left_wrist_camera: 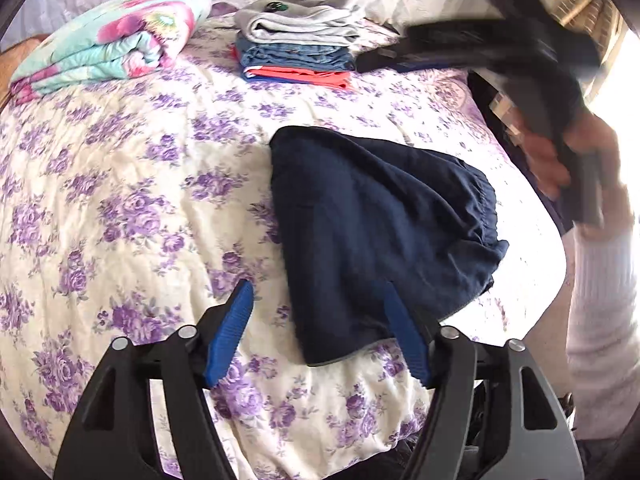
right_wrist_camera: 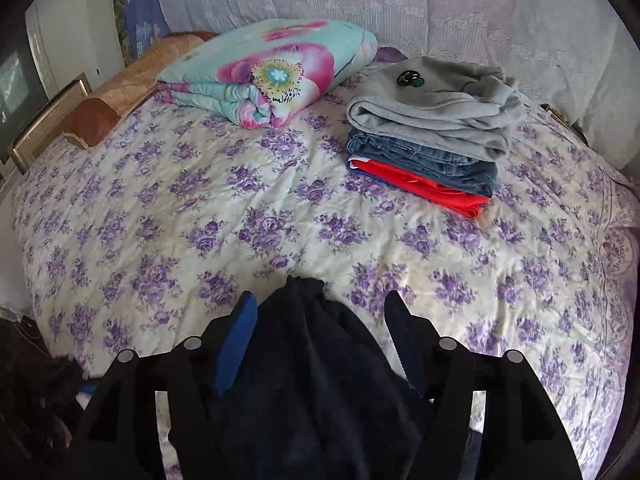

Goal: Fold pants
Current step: 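Grasp the folded navy bundle with the left tool while the right tool grasps it too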

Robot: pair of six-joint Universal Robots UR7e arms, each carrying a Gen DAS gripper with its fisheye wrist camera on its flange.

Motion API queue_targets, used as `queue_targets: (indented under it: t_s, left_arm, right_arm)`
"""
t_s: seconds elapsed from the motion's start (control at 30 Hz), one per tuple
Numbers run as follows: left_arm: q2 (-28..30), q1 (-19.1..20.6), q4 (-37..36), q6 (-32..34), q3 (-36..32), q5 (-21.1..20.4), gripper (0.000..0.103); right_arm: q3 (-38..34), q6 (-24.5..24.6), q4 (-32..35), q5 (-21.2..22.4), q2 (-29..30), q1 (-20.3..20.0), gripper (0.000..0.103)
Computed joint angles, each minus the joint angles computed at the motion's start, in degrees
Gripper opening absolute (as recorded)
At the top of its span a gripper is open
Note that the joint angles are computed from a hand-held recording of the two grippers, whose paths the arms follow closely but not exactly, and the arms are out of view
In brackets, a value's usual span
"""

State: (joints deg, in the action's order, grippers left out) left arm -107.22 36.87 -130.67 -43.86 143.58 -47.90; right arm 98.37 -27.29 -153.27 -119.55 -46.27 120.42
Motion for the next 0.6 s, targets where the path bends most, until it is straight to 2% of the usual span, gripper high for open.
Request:
queue_targets:
  t_s: [0.1, 0.2, 0.3, 0.37, 0.47, 0.5, 0.53, 0.57, 0.6]
  left_arm:
    - [2.4, 5.8, -4.8, 3.3, -1.6, -5.0, 0.067]
    - [7.0, 11.2, -11.2, 6.7, -3.0, -11.6, 0.067]
    - [11.9, 15.0, -14.1, 7.6, -4.7, -15.0, 0.068]
    - [14.9, 17.7, -16.4, 8.8, -5.7, -18.8, 0.069]
    - [20.8, 21.3, -19.8, 11.0, -7.7, -25.3, 0.077]
    - [22.0, 21.2, -20.4, 10.5, -7.9, -24.9, 0.08]
    - [22.3, 19.6, -20.4, 9.6, -7.8, -22.9, 0.078]
    - [22.3, 18.3, -20.4, 9.7, -7.4, -22.2, 0.074]
    - [22.1, 16.5, -19.8, 9.5, -7.0, -20.3, 0.063]
  right_arm:
    - [10.5, 1.8, -4.3, 1.2, -7.0, -2.5, 0.068]
    - [21.2, 1.0, -15.7, -1.4, -10.8, -5.6, 0.068]
    - [29.7, -0.5, -27.6, -1.9, -12.1, -8.1, 0.068]
    - [32.5, 0.0, -31.8, -2.2, -11.3, -10.3, 0.068]
    - [34.4, -1.4, -37.9, -0.1, -10.0, -12.2, 0.07]
    - [34.4, -0.8, -37.3, 0.5, -10.7, -12.0, 0.07]
    - [34.8, 0.1, -36.2, 2.4, -12.4, -12.0, 0.07]
    - [35.6, 1.4, -35.3, 5.8, -14.8, -12.7, 0.07]
    - [36.6, 2.6, -34.5, 9.3, -17.3, -13.6, 0.073]
